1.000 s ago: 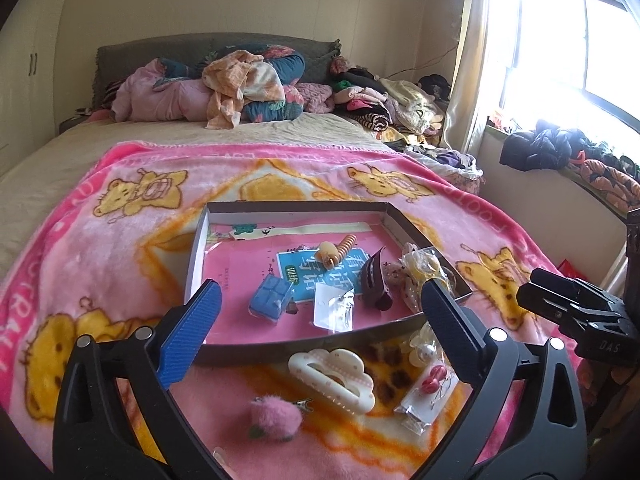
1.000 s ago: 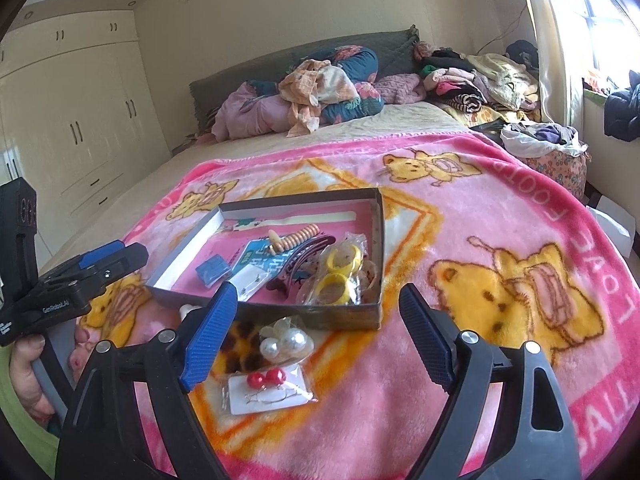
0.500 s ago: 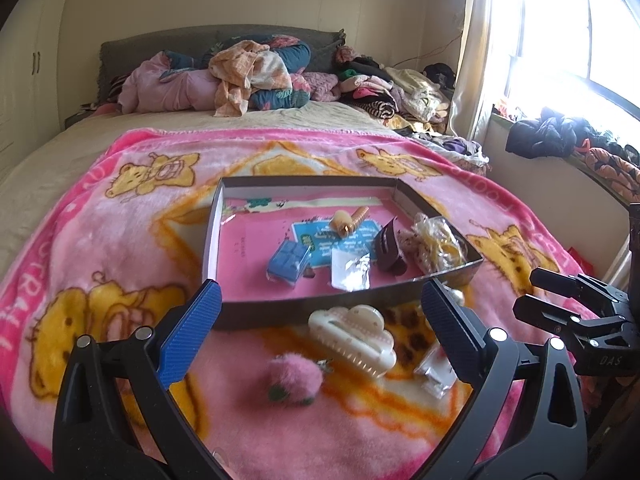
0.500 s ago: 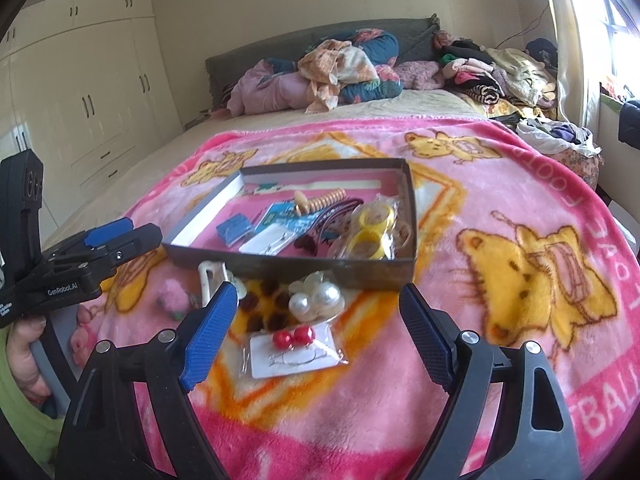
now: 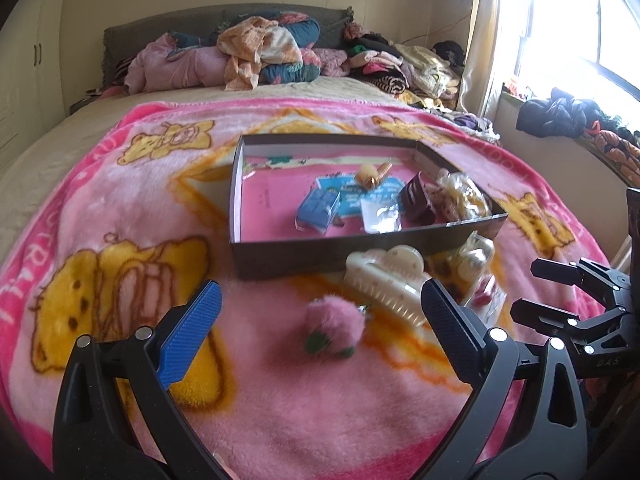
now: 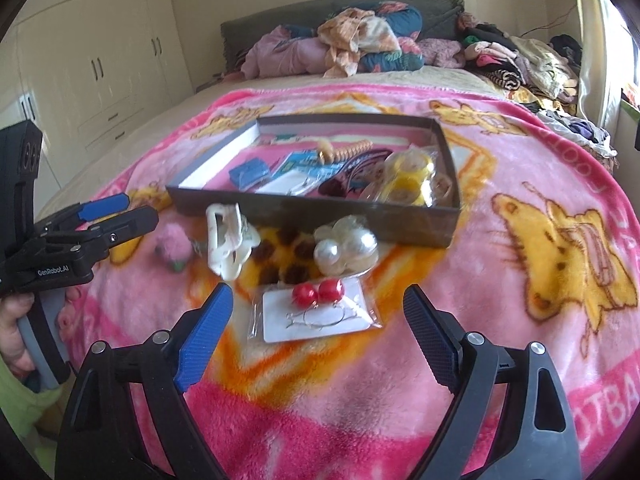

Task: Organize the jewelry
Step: 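Withdraw both tools from the box toward the pink pompom and red-bead earring card, then grasp the pink pompom hair tie with the left tool while the right tool grasps the red-bead earring card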

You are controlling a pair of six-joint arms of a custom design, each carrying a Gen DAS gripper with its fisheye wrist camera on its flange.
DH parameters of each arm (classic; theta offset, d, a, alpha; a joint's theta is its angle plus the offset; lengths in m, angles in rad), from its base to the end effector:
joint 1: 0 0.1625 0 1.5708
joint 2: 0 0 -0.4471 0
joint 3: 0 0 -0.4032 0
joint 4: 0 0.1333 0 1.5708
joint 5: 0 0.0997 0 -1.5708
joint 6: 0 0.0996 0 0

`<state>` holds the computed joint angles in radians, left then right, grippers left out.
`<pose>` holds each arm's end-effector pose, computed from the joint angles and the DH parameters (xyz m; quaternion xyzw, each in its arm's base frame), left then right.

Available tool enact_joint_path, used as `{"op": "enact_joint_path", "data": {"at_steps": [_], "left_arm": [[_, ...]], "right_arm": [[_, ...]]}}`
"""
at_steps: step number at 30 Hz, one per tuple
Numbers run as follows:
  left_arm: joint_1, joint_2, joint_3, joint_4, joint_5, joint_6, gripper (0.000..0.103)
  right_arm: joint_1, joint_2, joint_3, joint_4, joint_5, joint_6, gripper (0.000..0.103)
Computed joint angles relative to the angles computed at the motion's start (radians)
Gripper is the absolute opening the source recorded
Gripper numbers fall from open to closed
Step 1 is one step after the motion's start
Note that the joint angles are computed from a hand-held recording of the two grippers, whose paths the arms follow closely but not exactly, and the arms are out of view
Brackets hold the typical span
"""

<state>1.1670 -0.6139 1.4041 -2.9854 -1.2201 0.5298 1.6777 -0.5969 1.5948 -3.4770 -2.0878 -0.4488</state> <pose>-0.1543 -0.7875 0.1160 0.3739 0.8609 -0.2914 0.1847 0.1602 -0.7049 0.1003 0.1305 -0.8662 0.3789 0.2985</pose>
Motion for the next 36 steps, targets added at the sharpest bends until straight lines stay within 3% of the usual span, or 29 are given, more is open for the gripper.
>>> {"op": "enact_joint_path", "data": {"at_steps": [9,16,21,26,36], "left_arm": [[0.017,0.031,-0.036,0.049,0.030,0.016,0.091],[0.031,0.049,-0.065,0.103,0.013,0.005,0.090],[0.035,0.053,-0.075,0.131,-0.006,0.001,0.067],[0.035,0.046,-0.066,0.147,-0.029,0.009,0.025],[0.030,0.013,-0.023,0.158,-0.056,0.001,0.021]], "right_arm": [[-0.010,0.023,-0.042,0.085,-0.020,0.013,0.085],[-0.013,0.041,-0.072,0.131,-0.044,0.010,0.087],[-0.012,0.058,-0.094,0.139,-0.067,-0.005,0.088],[-0.016,0.067,-0.101,0.137,-0.073,-0.016,0.087],[-0.021,0.040,-0.061,0.138,-0.023,0.005,0.084]]}}
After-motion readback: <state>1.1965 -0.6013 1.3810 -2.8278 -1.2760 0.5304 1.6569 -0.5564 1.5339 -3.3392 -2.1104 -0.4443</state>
